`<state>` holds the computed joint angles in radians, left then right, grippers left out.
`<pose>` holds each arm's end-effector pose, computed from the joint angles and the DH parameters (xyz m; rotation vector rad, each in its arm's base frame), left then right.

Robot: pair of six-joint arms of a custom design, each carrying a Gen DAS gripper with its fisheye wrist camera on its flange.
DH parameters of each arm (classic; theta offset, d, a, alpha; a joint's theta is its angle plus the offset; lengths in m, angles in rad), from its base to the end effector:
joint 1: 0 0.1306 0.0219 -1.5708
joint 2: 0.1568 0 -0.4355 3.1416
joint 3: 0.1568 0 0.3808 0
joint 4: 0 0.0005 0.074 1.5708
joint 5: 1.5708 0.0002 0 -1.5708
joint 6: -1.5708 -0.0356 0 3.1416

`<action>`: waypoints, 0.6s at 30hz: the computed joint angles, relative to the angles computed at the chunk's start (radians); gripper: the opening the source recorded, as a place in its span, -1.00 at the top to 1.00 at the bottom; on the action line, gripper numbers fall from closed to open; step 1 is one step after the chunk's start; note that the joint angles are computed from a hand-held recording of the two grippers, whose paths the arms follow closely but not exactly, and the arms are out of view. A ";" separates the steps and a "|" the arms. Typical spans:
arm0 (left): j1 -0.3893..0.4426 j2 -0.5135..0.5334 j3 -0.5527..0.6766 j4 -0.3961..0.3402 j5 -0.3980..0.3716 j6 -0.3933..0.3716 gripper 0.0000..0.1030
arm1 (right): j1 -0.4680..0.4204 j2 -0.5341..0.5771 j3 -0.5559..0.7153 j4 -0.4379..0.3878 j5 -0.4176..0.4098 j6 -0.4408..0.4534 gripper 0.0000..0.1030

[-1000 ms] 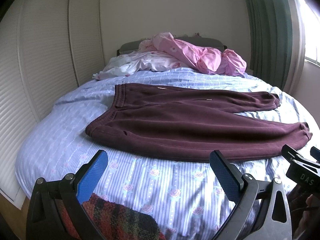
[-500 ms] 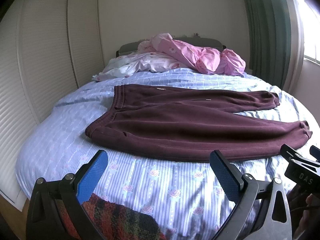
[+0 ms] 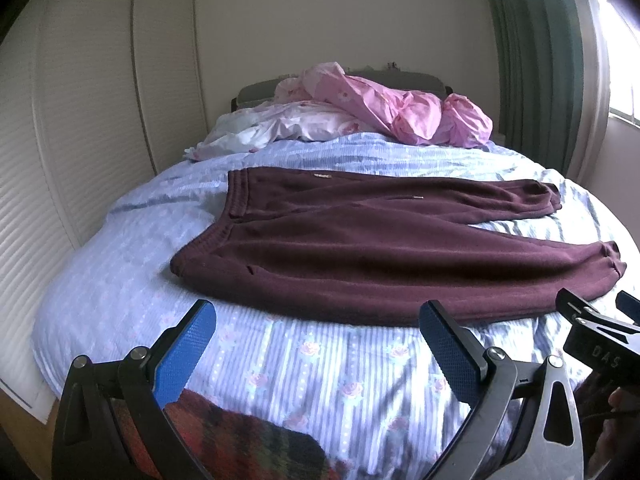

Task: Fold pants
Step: 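Lower both grippers to the waistband and close on it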

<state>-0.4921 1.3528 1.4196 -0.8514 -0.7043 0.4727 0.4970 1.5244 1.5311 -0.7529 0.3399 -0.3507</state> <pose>0.4043 -0.1912 0.5191 -0.3036 2.1313 0.2834 0.4714 0.2416 0.4928 0.0040 2.2659 0.0530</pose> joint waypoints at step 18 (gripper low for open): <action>0.222 0.064 0.142 0.011 0.121 -0.377 -1.00 | 0.077 0.210 0.347 -0.058 -0.019 0.038 -0.99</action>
